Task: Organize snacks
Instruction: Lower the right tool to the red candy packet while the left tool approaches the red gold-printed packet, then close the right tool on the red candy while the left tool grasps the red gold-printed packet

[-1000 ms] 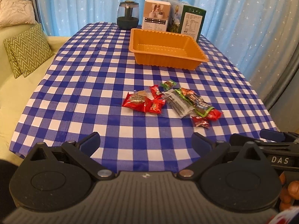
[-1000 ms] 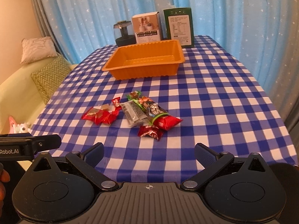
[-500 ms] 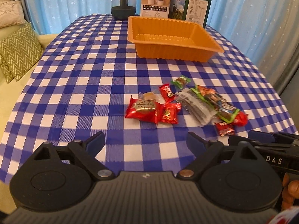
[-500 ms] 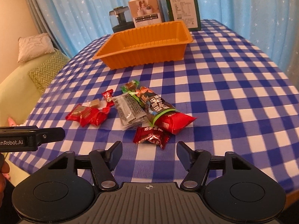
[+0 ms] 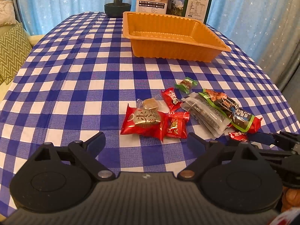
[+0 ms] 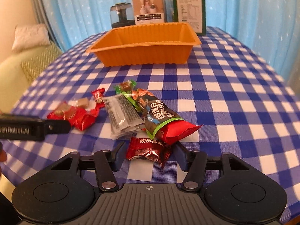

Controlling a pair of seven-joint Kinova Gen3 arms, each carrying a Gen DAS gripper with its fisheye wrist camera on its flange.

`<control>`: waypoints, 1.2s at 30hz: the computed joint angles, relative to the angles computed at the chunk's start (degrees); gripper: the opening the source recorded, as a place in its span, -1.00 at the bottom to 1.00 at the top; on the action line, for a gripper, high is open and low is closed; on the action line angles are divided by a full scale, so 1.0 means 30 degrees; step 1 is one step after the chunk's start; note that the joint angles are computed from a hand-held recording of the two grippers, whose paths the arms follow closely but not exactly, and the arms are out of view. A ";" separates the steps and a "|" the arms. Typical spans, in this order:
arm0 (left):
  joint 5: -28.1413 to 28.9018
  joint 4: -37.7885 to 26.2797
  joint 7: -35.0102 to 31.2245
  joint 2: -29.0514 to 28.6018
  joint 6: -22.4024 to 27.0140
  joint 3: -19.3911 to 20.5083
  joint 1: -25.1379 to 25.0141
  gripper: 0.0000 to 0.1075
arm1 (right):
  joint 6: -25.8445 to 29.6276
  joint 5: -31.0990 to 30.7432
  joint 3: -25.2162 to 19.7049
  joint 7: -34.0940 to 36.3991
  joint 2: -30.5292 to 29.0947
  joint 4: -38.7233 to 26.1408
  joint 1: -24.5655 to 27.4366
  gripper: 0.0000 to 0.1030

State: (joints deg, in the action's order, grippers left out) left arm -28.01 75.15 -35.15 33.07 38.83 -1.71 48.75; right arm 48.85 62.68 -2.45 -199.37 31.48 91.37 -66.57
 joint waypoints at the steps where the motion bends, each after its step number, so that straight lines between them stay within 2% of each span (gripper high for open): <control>1: 0.0017 0.0099 0.0065 -0.0022 -0.0174 0.0000 -0.0021 0.71 | 0.0339 -0.0062 -0.0028 0.0303 0.0172 -0.0209 -0.0103 -0.04; 6: -0.0146 0.0350 0.0083 -0.0045 -0.0635 -0.0114 0.0055 0.69 | 0.0813 -0.0269 -0.0075 0.0849 0.0333 -0.0410 -0.0338 -0.28; 11: -0.0487 0.0655 0.0419 -0.0103 -0.1083 -0.0446 0.0297 0.64 | 0.0629 -0.0025 -0.0086 0.0344 0.0056 0.0009 -0.0565 -0.34; 16: -0.1047 0.0832 0.0903 -0.0089 -0.1586 -0.0845 0.0540 0.57 | 0.0905 0.1133 -0.0129 -0.0623 -0.0212 0.0390 -0.0960 -0.34; 19: -0.1278 0.0383 0.0742 0.0240 -0.1412 -0.0851 0.0579 0.42 | 0.1205 0.1453 -0.0326 -0.0661 -0.0195 0.0267 -0.0896 -0.34; 26: -0.1019 -0.0627 -0.0451 0.0977 -0.0823 -0.0614 0.0335 -0.14 | 0.1247 0.1432 -0.0603 -0.0493 -0.0132 -0.0012 -0.0639 -0.34; 32: -0.1151 -0.0316 -0.0165 0.0796 -0.0876 -0.1002 0.0738 -0.27 | 0.1229 0.1693 -0.0555 -0.0729 -0.0226 0.0031 -0.0753 -0.34; 36: -0.1459 0.0001 0.0337 0.0472 -0.0867 -0.1188 0.0980 -0.28 | 0.1499 0.2161 -0.0572 -0.1118 -0.0344 0.0164 -0.0901 -0.34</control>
